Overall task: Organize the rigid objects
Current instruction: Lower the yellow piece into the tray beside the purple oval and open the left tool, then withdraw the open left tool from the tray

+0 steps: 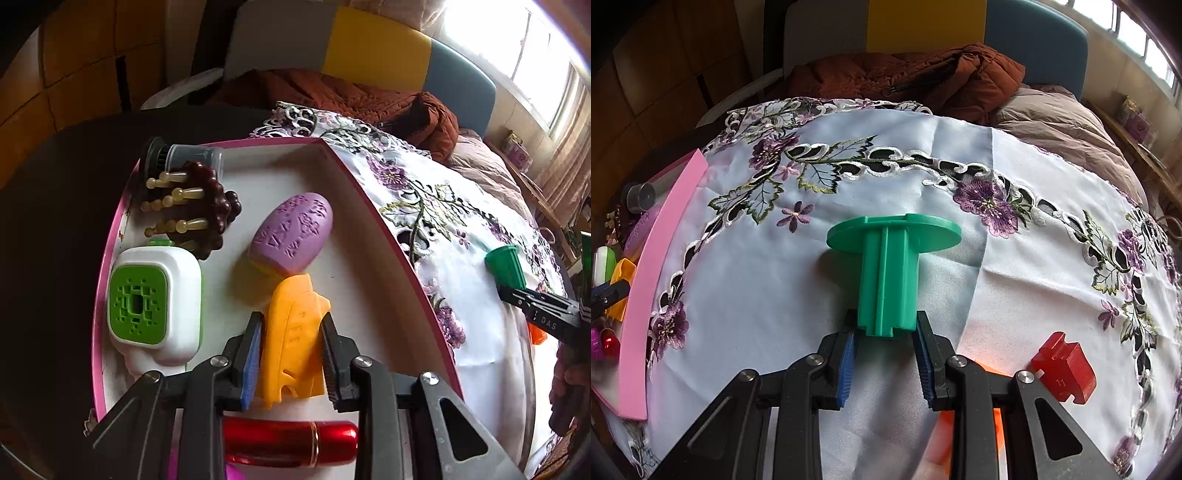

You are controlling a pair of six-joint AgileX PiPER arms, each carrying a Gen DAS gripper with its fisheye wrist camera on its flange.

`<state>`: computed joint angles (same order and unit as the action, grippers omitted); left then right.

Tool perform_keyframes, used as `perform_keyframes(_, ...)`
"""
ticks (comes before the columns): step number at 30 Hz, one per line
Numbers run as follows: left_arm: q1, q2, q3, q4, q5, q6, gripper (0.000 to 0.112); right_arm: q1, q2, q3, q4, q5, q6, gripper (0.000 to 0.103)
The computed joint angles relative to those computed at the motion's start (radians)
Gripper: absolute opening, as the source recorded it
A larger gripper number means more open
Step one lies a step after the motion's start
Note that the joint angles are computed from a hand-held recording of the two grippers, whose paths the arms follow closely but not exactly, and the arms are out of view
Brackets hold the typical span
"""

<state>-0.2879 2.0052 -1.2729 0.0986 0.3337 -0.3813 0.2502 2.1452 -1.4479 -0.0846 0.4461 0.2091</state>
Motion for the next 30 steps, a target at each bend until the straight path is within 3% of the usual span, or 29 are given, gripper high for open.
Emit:
perform_keyframes(8, -0.016, 0.007, -0.012, 0.231, 0.005, -0.213, 0.03, 0.007, -0.005, 0.011, -0.046, -0.009, 0.031, 0.029)
perform_keyframes(17, -0.029, -0.051, 0.043, 0.291, 0.0, -0.273, 0.039, 0.016, -0.007, 0.018, -0.088, -0.015, 0.066, 0.029)
perform_keyframes(23, -0.057, -0.123, 0.131, 0.467, -0.022, -0.438, 0.041, 0.024, -0.009, 0.026, -0.136, -0.022, 0.102, 0.029)
perform_keyframes(30, -0.069, -0.206, 0.204, 0.463, -0.044, -0.438, 0.042, 0.029, -0.017, 0.057, -0.185, -0.064, 0.141, 0.029)
